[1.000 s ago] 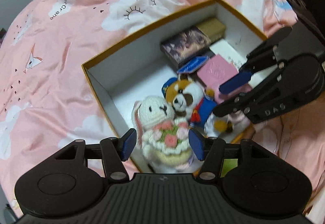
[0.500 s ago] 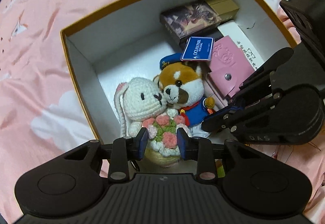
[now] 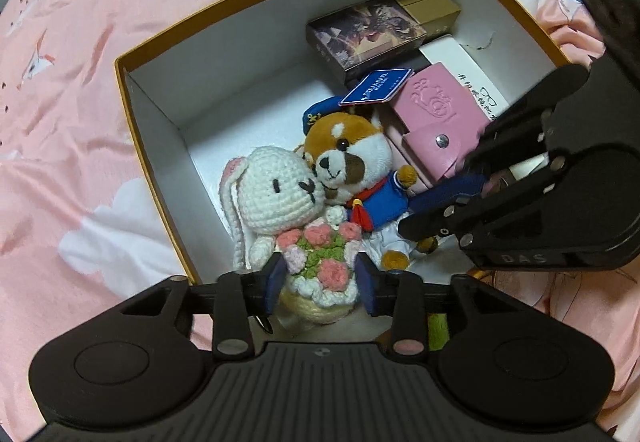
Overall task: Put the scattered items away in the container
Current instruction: 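Withdraw both grippers from the box toward the lotion tube and compact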
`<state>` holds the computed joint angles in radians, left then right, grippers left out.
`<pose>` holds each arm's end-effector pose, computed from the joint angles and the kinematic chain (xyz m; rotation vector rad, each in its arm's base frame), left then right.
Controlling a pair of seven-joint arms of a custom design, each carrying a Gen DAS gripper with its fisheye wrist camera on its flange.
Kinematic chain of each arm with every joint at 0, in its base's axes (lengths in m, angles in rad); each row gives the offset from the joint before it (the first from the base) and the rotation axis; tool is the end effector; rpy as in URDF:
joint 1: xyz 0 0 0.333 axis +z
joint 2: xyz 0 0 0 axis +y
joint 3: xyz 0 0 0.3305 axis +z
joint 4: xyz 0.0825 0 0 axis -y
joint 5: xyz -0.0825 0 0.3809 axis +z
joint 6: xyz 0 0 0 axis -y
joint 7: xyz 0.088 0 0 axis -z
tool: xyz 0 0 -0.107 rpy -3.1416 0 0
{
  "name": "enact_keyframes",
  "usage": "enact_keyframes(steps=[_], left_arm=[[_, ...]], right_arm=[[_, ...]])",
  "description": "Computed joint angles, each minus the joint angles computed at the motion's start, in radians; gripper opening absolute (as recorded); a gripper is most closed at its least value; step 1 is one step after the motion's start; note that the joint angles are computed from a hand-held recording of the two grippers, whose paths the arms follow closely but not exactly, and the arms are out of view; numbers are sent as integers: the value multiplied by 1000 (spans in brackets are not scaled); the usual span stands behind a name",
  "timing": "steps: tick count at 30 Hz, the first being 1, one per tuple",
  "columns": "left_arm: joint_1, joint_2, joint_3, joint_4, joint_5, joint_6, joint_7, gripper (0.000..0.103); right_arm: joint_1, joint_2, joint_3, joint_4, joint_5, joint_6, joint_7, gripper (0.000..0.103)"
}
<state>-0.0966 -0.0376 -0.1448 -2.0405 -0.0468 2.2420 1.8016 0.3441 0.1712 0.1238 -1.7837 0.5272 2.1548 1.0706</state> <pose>0.5446 -0.1363 0.4985 -1.5887 2.5263 -0.2909 0.5560 0.2988 0.4973 -2.4043 1.0998 0.2698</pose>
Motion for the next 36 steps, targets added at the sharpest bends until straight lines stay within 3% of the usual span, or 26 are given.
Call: enact_keyframes(steps=[1,2,10,16,22,26,30,36], left_arm=[[-1,-7,-1,-7,3,6,-2,50],[-2,-16,-1,-14,5,13,-3,50],[-20,-116,15,-78,-58,115,31,57],[-61,-219,39,-169,-134,235,40,57],[-108,-350,57,-307,-158,382,-20,62],[-129,-424,56,-401,-133,475,-111,63],[-104,-480,11,-494,-47,567,-265,63],[-211,-516,70,-587,-57,623,-364,63]], right_arm=[[0,-14,-1,-12,-3,16,-11,36],[-5,-32,-3,-31,3,24,-35,38],[-7,-171,-14,-178,70,186,-189,46],[35,-304,-21,-341,244,411,-350,59],[91,-409,-67,-458,487,547,-536,75],[128,-473,-85,-535,635,652,-617,76],[173,-512,-92,-596,793,774,-744,76],[147,-537,-70,-682,676,816,-645,76]])
